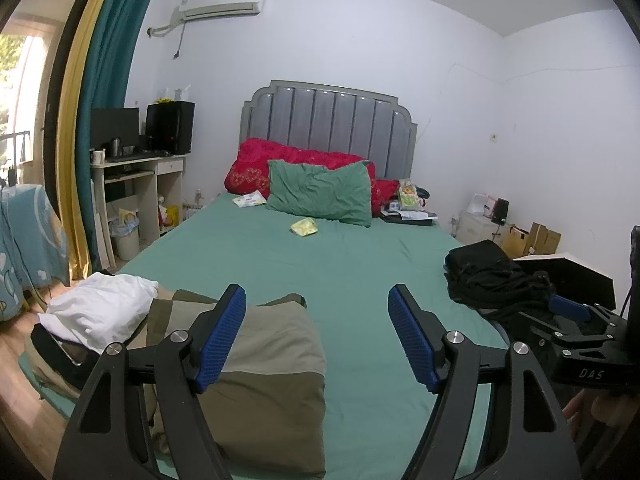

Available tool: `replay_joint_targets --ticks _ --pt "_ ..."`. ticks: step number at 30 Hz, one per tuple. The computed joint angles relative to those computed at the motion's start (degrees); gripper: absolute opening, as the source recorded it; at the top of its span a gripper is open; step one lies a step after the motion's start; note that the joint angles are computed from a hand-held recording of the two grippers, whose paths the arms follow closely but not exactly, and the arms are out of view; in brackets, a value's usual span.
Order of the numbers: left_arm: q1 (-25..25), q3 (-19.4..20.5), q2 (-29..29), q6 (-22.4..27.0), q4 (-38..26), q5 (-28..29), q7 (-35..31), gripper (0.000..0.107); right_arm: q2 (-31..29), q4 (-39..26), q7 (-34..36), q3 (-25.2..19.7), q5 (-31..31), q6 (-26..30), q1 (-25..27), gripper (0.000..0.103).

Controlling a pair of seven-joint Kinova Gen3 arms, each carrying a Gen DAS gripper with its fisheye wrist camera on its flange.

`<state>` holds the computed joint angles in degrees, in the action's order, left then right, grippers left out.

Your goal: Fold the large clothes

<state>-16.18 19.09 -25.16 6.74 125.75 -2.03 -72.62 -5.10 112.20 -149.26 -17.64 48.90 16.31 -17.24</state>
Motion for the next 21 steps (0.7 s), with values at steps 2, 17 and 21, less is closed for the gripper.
replay_joint_targets --ticks 2,17,21 --pt "0.2 -0.23 0.18 -0.04 0.0 -0.02 -0.16 0.077 0.2 0.1 -1.44 -0.45 1.11 0.25 0.11 0.102" --pt "0.28 -0.41 1.66 0.2 -0.38 -0.38 -0.69 0.077 2.09 -0.49 -6.94 1.67 5.05 1.99 -4.02 0.102" --pt "0.6 -0.84 1.78 0.31 -0.51 -0.52 -0.81 0.077 2.96 -0.84 -7.35 2.53 4.94 2.18 -5.05 0.102"
